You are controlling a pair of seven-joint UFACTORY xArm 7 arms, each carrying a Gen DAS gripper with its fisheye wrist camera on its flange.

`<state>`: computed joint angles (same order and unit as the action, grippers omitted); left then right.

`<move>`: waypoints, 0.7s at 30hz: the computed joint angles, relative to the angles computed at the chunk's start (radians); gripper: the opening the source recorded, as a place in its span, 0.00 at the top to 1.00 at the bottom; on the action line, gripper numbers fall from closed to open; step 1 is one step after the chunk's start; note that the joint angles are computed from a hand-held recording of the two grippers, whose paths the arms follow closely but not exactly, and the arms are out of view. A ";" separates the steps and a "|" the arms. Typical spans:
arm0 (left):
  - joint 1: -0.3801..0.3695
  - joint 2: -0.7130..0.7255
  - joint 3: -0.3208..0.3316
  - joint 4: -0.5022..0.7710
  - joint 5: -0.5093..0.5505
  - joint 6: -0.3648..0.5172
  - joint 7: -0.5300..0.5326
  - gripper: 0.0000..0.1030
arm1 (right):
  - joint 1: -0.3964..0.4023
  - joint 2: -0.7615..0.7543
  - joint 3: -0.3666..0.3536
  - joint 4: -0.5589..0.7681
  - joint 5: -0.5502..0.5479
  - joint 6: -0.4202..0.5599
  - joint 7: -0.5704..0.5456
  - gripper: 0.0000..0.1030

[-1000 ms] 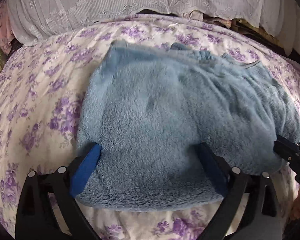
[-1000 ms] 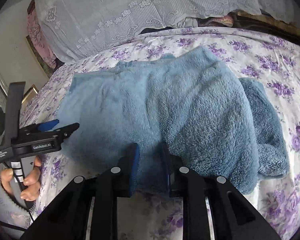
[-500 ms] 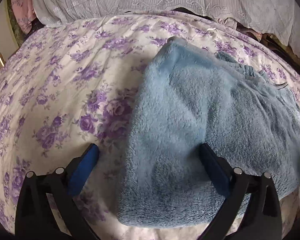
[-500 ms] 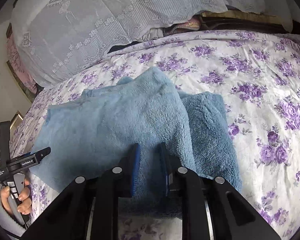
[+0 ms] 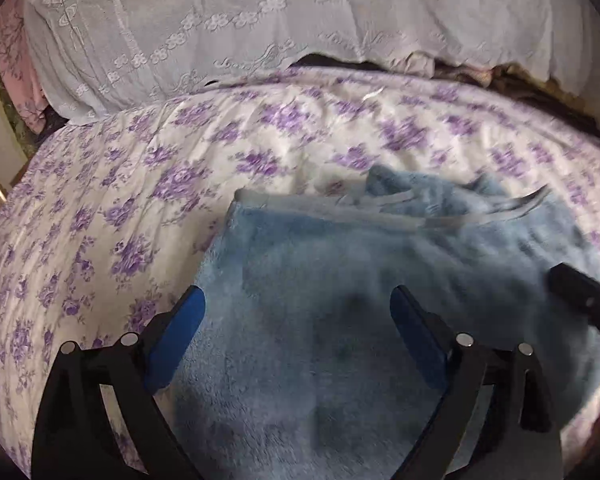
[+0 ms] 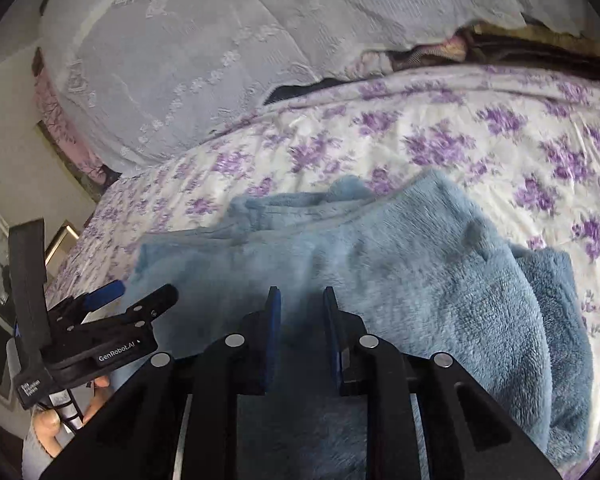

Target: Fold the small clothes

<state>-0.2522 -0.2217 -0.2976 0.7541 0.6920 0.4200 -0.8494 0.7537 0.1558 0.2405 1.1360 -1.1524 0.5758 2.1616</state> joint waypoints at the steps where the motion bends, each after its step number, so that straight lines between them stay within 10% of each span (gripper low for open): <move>1: -0.005 0.028 0.010 0.007 0.023 0.016 -0.017 0.10 | 0.020 -0.009 -0.037 -0.030 -0.029 -0.027 0.046 0.88; 3: -0.004 0.020 0.049 -0.037 0.017 -0.059 -0.012 0.06 | -0.017 -0.051 -0.020 -0.103 -0.145 -0.072 0.176 1.00; 11: 0.078 -0.074 0.015 -0.094 0.020 -0.050 -0.044 0.06 | -0.106 -0.269 0.074 -0.330 -0.190 -0.029 0.413 0.97; 16: 0.104 -0.173 -0.027 -0.151 0.037 -0.041 -0.070 0.06 | -0.091 -0.280 0.182 -0.272 -0.059 0.173 0.253 0.64; 21: 0.065 -0.313 -0.003 -0.251 -0.086 -0.092 0.027 0.06 | -0.051 -0.212 0.211 -0.171 -0.110 0.186 0.174 0.63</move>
<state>-0.1867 -0.5344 -0.3001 0.5029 0.6063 0.3280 -0.8224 0.7029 -0.0566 0.4517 0.9655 -1.2624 0.7622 2.3358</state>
